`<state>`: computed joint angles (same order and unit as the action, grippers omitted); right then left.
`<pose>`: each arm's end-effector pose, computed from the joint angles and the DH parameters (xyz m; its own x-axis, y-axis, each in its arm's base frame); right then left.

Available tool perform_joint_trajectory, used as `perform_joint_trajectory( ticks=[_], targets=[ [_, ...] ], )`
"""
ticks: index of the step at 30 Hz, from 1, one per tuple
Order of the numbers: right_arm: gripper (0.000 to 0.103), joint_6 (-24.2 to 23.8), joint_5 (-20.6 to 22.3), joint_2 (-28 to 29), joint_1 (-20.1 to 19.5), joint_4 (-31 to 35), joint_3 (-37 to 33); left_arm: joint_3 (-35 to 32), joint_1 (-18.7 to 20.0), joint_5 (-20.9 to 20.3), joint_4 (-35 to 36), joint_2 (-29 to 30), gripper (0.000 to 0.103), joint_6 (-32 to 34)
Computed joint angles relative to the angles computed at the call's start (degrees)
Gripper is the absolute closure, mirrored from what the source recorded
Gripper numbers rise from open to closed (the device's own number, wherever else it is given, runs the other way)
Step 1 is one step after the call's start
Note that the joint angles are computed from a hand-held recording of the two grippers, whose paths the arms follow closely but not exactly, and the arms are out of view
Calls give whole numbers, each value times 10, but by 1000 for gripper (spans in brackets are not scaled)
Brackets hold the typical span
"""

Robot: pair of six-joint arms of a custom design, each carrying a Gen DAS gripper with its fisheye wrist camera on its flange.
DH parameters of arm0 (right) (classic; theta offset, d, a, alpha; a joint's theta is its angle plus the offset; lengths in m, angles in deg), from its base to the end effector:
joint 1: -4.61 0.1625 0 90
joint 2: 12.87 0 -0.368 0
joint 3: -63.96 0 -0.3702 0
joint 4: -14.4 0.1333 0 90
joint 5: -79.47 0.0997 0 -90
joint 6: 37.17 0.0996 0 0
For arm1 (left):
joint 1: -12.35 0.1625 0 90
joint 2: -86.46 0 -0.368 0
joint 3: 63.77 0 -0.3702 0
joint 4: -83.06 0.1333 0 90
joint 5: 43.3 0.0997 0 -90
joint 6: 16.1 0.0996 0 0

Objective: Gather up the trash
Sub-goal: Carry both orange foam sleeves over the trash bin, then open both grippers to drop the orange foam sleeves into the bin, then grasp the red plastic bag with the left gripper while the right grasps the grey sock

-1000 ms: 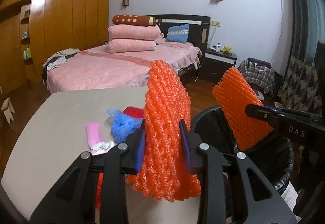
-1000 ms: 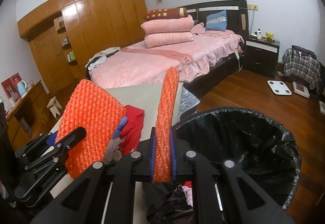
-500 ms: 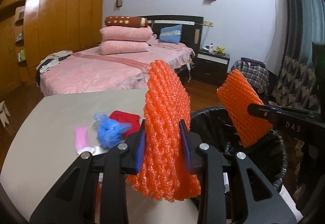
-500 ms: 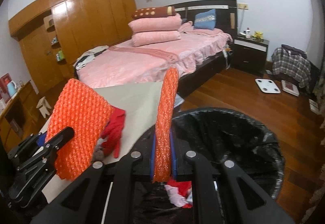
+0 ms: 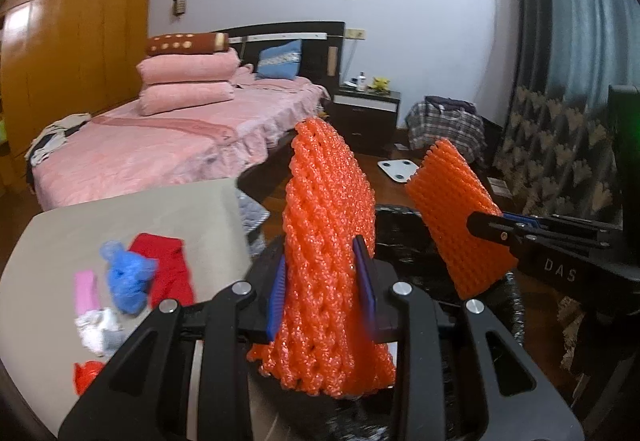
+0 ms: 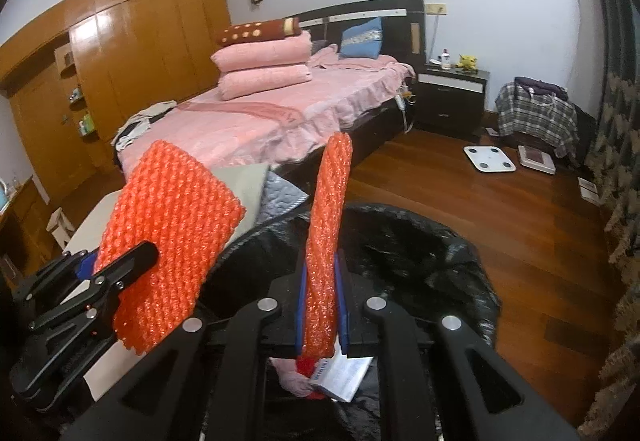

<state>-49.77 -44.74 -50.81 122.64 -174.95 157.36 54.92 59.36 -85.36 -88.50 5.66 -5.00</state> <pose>0.3639 -0.5190 0.0936 -0.8173 -0.1823 0.5467 -0.5297 0.6111 -0.5882 -0.1683 -0.4845 0.3190 -0.7289 0.1821 -0.6599 0.6456 0.5035 -0.5742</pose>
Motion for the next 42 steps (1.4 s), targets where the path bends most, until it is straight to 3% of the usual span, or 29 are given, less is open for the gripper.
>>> perform_joint_trajectory(
  ticks=[1,2,5,8,11,14,30,42],
  targets=[
    [91,1,-1,-3,-3,-1,3,-2,1,-5,2,5,70,-1],
    [88,1,-5,-6,-5,-4,9,-5,3,-13,7,10,60,-5],
    [76,4,-16,-11,-12,-9,16,-7,5,-21,7,15,46,-6],
    [55,-1,-21,-14,-15,-26,23,-3,4,-15,5,13,36,1],
    [22,-18,-28,-7,-11,-58,24,4,-1,4,-8,2,24,10],
    [7,-32,-20,-1,-6,-85,25,15,-5,32,-24,-18,15,18],
    [6,-49,26,87,53,-48,-56,65,4,205,-18,-179,13,32],
    [6,-80,98,191,81,-12,-139,105,34,239,74,-283,13,-15]
  ],
)
